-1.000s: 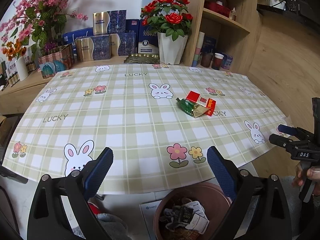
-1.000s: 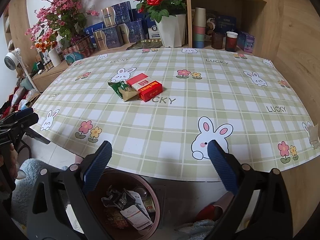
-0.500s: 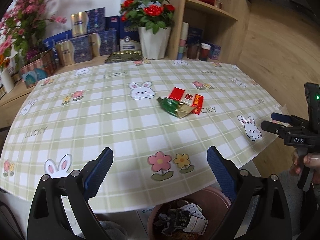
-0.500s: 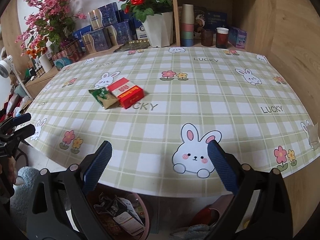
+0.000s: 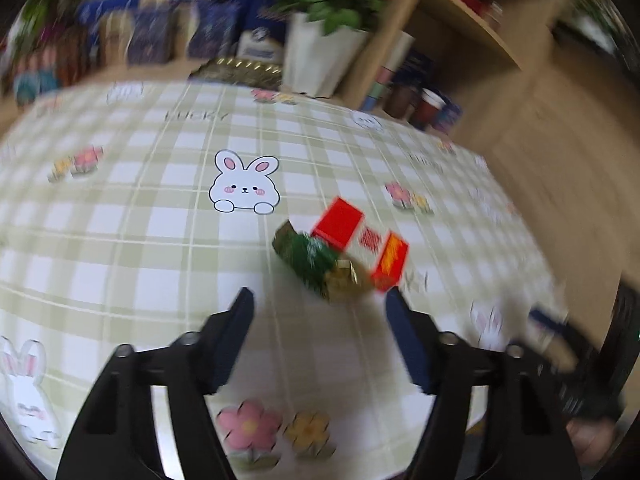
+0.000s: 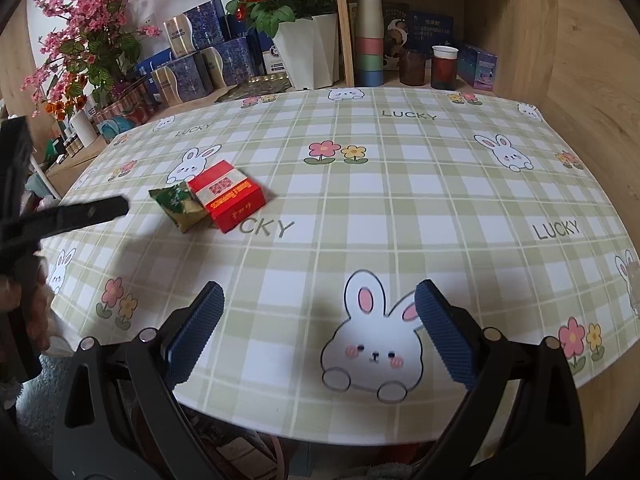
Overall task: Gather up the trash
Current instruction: 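Grasp the green wrapper with the left gripper while the right gripper grasps the red box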
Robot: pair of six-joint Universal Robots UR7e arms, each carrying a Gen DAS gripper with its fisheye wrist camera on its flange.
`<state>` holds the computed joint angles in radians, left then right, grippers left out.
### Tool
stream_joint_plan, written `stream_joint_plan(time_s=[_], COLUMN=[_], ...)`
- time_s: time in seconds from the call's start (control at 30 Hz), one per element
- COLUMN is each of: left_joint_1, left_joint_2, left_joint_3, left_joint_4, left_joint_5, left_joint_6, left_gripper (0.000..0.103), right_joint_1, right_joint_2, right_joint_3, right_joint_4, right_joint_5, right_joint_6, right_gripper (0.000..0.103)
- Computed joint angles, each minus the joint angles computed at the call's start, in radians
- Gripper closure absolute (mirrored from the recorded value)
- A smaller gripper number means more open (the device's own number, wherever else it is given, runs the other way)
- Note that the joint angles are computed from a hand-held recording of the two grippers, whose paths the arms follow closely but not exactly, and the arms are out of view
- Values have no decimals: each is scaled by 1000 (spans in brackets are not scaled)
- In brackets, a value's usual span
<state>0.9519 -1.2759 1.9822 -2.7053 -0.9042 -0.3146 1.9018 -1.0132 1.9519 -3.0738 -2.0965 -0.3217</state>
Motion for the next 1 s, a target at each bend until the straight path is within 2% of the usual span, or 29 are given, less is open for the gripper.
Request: stream_joint_plan(time_s=[0.07,0.3,0.4,0.47,0.5,0.53,0.57,0.73,0.87,1.0], left_joint_1=[27,87,110,124,132,134,128,111,81,72], left_joint_2=[22,99,113,113,112,109,103,39,-25,-85], left_joint_3=[-30,-110,-123,-122,-120,-117,-114,-85,-61,-35], left_joint_4=[-12,-10,-6,-11,-25,-30,-27,-18,31,56], left_joint_5=[-27,-98,-132,-157,-177,-187,-177,-176,-96,-75], left_joint_6=[-27,-62,-86,-98,-90,-76,-40,57,104,107], left_gripper=[56,56,62,73,75,90,94,95,95,95], right_joint_1=[-3,-11,-12,-11,-10,-7,-5,5,20,35], right_joint_2=[11,47,65,76,83,94,105,177,261,356], right_joint_3=[-18,-71,-94,-109,-117,-130,-142,-232,-329,-450], right_joint_4=[4,25,37,49,54,61,67,133,176,257], right_joint_5=[4,7,8,7,6,4,2,-1,-2,-18], right_joint_6=[-7,-31,-44,-53,-62,-78,-93,-149,-228,-278], right_gripper=[8,8,8,8,8,8,8,8,8,8])
